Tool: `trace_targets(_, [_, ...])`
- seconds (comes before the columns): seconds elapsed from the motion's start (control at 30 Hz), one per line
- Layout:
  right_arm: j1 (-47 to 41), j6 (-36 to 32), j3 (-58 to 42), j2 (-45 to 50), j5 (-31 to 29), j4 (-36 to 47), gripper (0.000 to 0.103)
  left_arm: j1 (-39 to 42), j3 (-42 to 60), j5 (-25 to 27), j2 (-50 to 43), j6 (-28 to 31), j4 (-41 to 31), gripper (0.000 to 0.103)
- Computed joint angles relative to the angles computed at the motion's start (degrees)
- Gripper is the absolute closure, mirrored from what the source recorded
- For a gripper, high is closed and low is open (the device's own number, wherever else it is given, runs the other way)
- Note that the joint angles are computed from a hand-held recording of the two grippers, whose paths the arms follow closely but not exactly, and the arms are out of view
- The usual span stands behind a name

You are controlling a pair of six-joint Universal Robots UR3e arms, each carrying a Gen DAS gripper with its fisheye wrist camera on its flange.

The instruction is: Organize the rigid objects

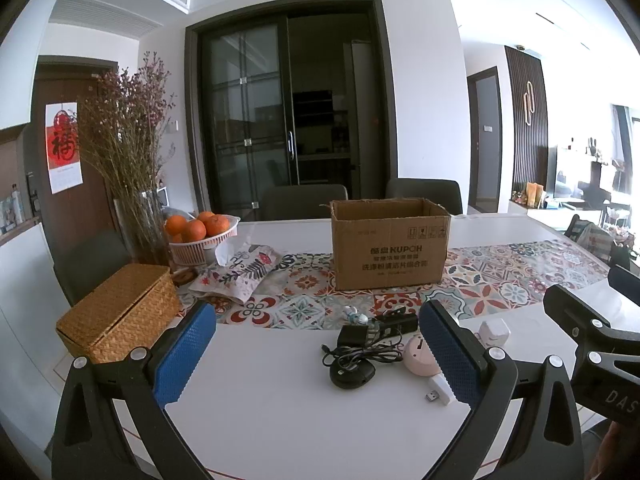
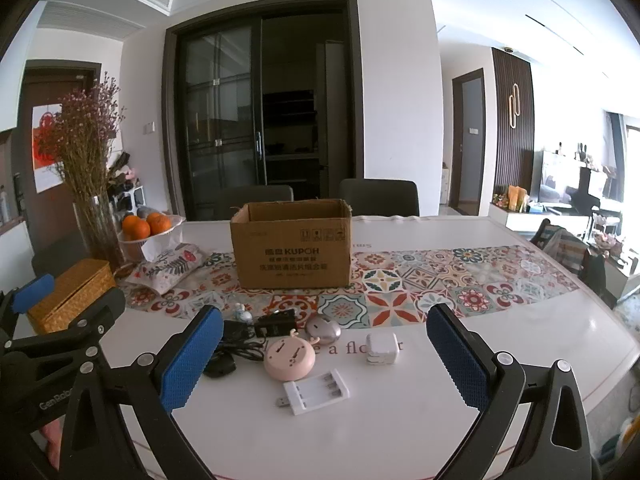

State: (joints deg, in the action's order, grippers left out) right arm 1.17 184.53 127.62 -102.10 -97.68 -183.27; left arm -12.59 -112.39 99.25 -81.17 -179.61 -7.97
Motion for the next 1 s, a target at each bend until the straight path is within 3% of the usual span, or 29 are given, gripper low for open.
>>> trace_targets(1.0, [-0.1, -0.2, 0.1, -0.1, 0.0, -0.1, 0.0, 0.4, 0.4, -0.4, 0.3, 0.3, -0.8, 0.0])
